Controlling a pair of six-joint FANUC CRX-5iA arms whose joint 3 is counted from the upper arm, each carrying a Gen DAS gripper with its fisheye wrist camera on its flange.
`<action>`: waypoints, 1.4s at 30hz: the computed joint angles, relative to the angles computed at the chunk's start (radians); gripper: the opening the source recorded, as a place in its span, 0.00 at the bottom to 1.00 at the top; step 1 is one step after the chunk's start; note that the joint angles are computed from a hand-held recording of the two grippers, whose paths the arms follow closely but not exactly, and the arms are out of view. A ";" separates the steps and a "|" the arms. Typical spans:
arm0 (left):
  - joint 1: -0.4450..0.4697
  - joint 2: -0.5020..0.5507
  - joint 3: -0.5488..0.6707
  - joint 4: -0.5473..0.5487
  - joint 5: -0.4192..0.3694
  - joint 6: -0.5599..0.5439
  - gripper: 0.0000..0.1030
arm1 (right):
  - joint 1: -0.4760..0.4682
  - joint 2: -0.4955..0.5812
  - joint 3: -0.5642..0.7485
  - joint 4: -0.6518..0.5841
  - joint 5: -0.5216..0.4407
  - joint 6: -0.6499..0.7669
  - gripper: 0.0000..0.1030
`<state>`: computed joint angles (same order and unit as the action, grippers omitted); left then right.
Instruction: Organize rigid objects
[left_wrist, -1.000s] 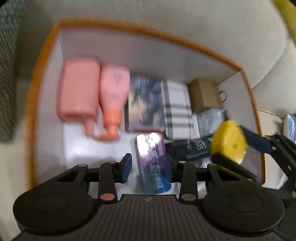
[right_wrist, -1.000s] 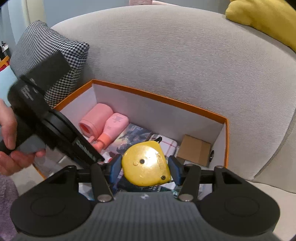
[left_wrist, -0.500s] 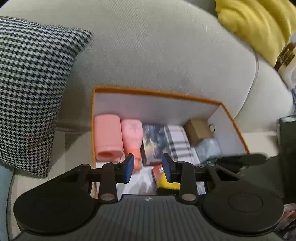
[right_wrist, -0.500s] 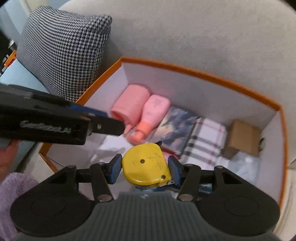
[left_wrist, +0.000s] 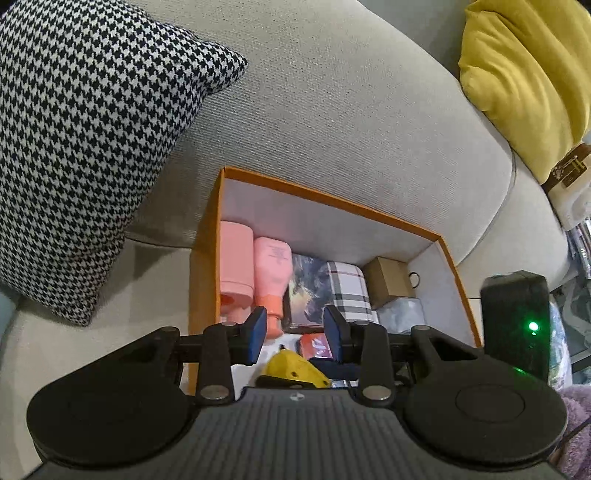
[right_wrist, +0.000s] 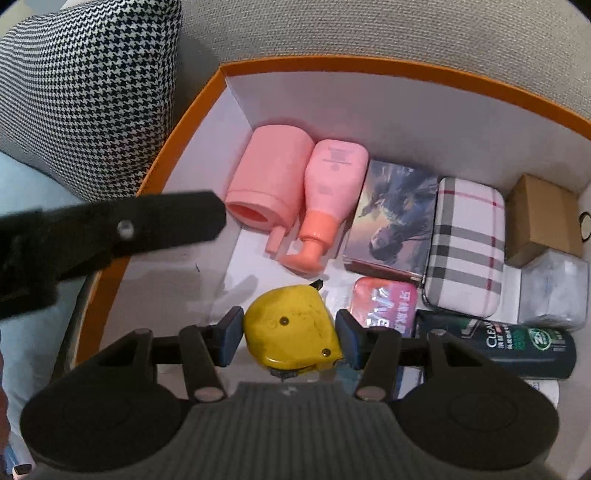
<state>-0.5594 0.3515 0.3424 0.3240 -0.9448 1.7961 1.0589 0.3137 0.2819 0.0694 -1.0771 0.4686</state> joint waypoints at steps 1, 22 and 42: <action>-0.001 -0.003 -0.002 -0.002 0.001 -0.003 0.39 | -0.001 0.002 0.004 -0.007 0.000 0.001 0.55; -0.070 -0.058 -0.009 -0.087 -0.007 0.078 0.44 | 0.062 -0.174 -0.176 0.180 0.014 -0.173 0.55; -0.424 -0.158 0.153 -0.885 -0.155 0.488 0.87 | 0.412 -0.423 -0.491 0.827 -0.248 -0.695 0.69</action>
<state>-0.9833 0.1935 0.4953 -0.5612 -1.0996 2.2845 1.4708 -0.1091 -0.2091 0.8964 -1.3251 -0.2266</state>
